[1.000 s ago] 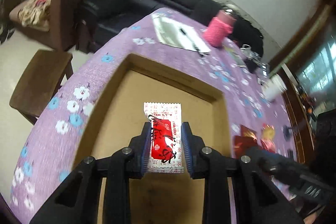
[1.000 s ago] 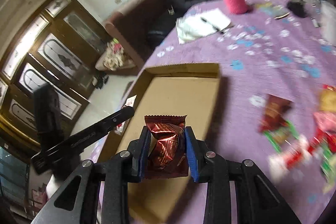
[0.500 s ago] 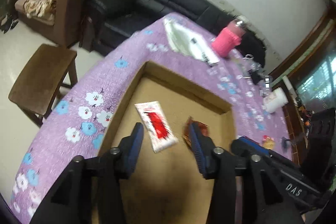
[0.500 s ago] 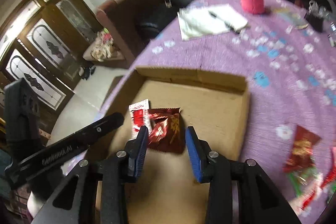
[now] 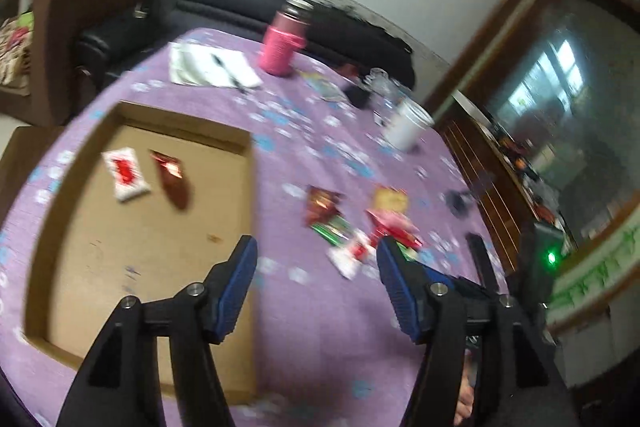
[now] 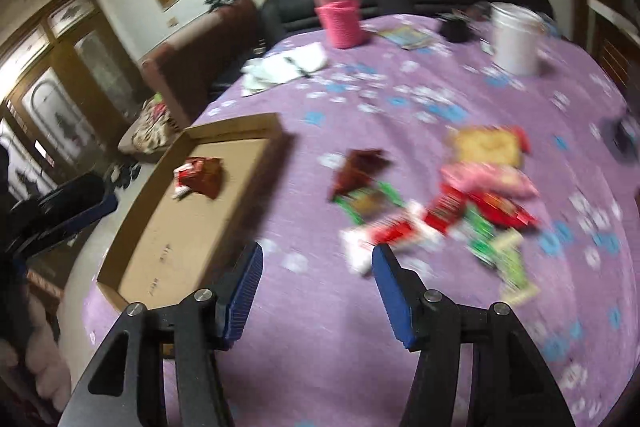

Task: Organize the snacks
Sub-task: 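Grasp a red-and-white cake packet with the left gripper while the right grasps a green sweet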

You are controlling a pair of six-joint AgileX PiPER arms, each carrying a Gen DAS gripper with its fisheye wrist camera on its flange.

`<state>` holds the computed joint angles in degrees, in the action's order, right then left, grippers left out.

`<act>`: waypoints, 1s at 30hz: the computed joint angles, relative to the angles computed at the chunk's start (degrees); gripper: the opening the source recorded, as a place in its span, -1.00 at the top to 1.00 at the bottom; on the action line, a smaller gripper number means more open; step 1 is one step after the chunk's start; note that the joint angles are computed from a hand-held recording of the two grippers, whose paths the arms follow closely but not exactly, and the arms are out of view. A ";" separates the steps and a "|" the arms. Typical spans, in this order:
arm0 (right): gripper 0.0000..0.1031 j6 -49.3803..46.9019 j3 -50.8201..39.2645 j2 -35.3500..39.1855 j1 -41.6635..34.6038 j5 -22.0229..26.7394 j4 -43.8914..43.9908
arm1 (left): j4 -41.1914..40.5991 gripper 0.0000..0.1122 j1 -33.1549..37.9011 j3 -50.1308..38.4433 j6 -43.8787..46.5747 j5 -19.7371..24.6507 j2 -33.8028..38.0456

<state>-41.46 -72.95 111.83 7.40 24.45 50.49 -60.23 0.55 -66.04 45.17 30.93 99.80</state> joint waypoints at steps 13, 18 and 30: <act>-0.18 -23.07 11.84 -4.23 -12.82 0.80 19.49 | 5.39 -0.24 -11.67 0.60 -6.88 -2.67 1.33; -0.18 -25.62 11.75 -3.04 -17.86 2.55 21.22 | 4.83 -0.24 -11.71 0.23 -7.57 -3.58 2.66; -0.18 -23.19 1.09 5.06 -24.38 8.73 22.05 | 18.13 -0.23 -14.61 -13.54 -21.29 -2.35 16.20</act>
<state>-64.65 -71.86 116.89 -16.98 33.18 72.53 -42.09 -14.06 -79.57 23.88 28.57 116.00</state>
